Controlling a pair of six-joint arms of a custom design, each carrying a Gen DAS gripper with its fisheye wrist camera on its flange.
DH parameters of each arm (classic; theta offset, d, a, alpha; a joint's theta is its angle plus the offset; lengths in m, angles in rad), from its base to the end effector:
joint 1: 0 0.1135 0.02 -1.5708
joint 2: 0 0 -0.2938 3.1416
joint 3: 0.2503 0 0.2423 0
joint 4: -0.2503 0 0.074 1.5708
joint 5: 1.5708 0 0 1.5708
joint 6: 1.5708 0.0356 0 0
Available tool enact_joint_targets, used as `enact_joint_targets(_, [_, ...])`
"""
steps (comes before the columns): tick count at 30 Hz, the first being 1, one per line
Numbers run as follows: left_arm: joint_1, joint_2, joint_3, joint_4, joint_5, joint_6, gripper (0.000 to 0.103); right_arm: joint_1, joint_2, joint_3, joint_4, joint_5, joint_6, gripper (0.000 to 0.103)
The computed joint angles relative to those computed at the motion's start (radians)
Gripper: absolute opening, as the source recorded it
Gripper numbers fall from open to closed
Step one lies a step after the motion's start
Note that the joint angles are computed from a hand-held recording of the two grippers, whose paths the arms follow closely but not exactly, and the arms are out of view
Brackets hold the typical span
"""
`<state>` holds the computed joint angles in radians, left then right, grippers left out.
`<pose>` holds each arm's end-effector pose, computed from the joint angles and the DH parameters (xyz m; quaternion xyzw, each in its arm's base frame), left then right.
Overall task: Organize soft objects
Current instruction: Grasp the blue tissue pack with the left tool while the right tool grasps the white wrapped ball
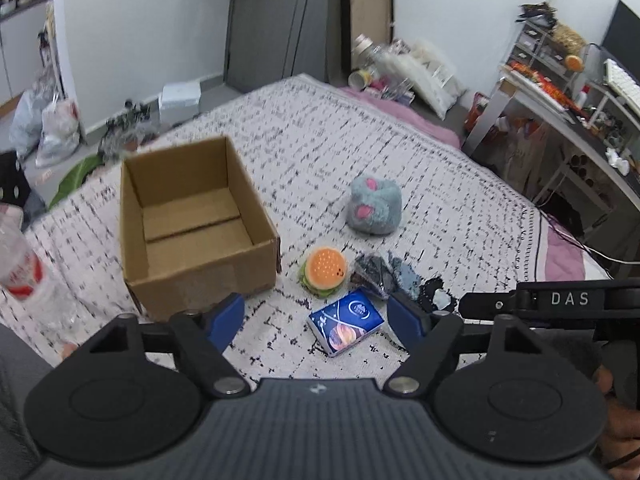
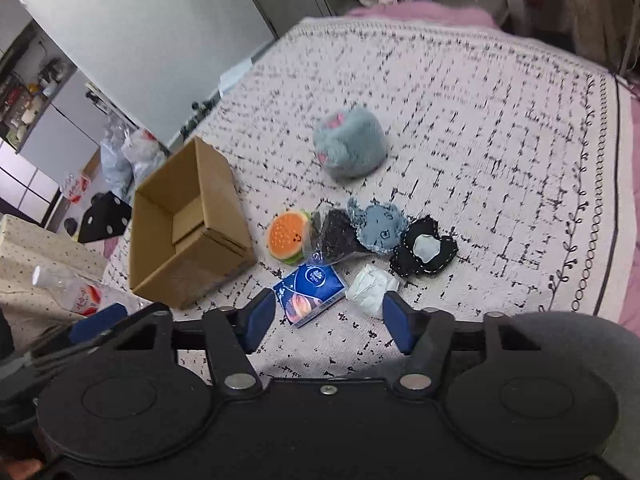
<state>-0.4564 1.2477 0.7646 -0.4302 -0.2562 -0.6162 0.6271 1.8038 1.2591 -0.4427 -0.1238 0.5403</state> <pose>0.2093 -0.0927 0.2504 -0.1160 0.9324 -0.0597 0.3370 0.3051 0.2265 0.2378 -0.0592 0.9543 0.2076 0.2069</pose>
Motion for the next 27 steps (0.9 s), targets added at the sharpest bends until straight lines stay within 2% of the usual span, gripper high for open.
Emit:
enact_joint_targets(3, [0.027,0.056,-0.002,0.035,0.02,-0.018,0.073,-0.012,0.071,0.06,-0.038,-0.021,0.006,0.054])
enact_joint_targets(5, [0.046,0.097,0.0,0.056,0.035,-0.035,0.073,-0.033,0.12,0.089,-0.055,-0.067,0.032,0.044])
enact_joint_targets(7, [0.059,0.14,0.007,0.078,0.055,-0.047,0.073,-0.052,0.17,0.119,-0.078,-0.111,0.06,0.038])
enact_joint_targets(16, [0.091,0.328,0.039,0.177,0.129,-0.089,0.073,-0.073,0.302,0.213,-0.116,-0.116,0.102,0.04])
enact_joint_targets(17, [0.096,0.349,0.044,0.186,0.141,-0.099,0.073,-0.077,0.318,0.222,-0.116,-0.123,0.113,0.042])
enact_joint_targets(27, [0.13,0.536,0.086,0.267,0.239,-0.226,0.073,-0.089,0.444,0.313,-0.144,-0.121,0.158,0.042])
